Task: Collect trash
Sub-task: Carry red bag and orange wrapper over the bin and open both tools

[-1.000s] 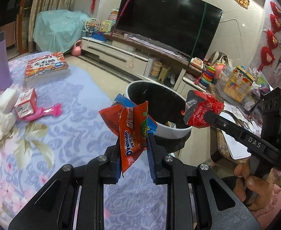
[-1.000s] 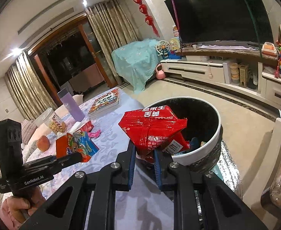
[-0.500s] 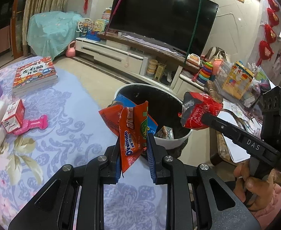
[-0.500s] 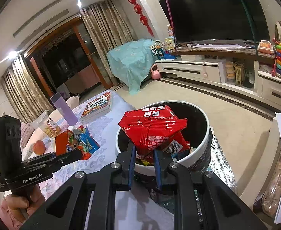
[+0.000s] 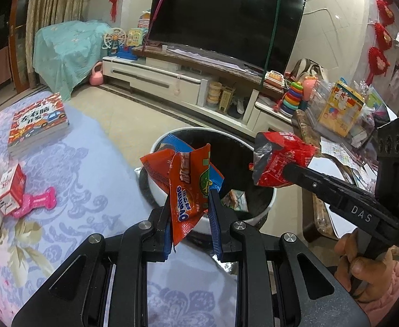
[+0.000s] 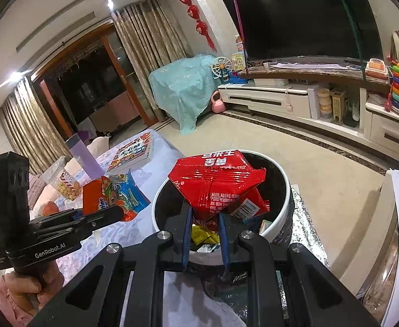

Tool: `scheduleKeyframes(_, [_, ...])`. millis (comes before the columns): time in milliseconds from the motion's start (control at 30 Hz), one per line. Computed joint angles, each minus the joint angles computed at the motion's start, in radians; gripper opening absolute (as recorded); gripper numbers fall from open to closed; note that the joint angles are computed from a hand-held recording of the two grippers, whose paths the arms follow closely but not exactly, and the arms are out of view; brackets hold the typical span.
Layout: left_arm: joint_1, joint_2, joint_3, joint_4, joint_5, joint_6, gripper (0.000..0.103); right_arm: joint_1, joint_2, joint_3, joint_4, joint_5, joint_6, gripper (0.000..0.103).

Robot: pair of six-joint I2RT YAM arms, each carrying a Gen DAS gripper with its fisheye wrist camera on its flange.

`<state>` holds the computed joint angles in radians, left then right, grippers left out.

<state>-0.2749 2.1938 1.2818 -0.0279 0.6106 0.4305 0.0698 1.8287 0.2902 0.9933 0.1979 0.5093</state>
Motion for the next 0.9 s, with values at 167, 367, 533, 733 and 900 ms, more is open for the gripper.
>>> scheduleKeyframes(167, [-0.025,0.005,0.014,-0.001,-0.009,-0.007,0.021,-0.025,-0.006,0.011,-0.020,-0.023,-0.003,0.017])
scheduleKeyframes(367, [-0.042,0.024,0.039,-0.007,-0.020,-0.009,0.021,-0.050,-0.016,0.017,-0.040,-0.042,-0.011,0.018])
scheduleKeyframes(533, [-0.060,0.041,0.062,-0.013,-0.041,-0.014,0.021,-0.060,-0.005,0.035,-0.059,-0.052,-0.014,0.017])
scheduleKeyframes(733, [-0.075,0.074,0.109,-0.033,-0.057,-0.017,0.021,-0.079,0.010,0.075,-0.102,-0.067,-0.023,0.018])
scheduleKeyframes(900, [-0.088,0.115,0.173,-0.076,-0.065,-0.024,0.021,-0.101,0.023,0.119,-0.163,-0.085,-0.032,0.018])
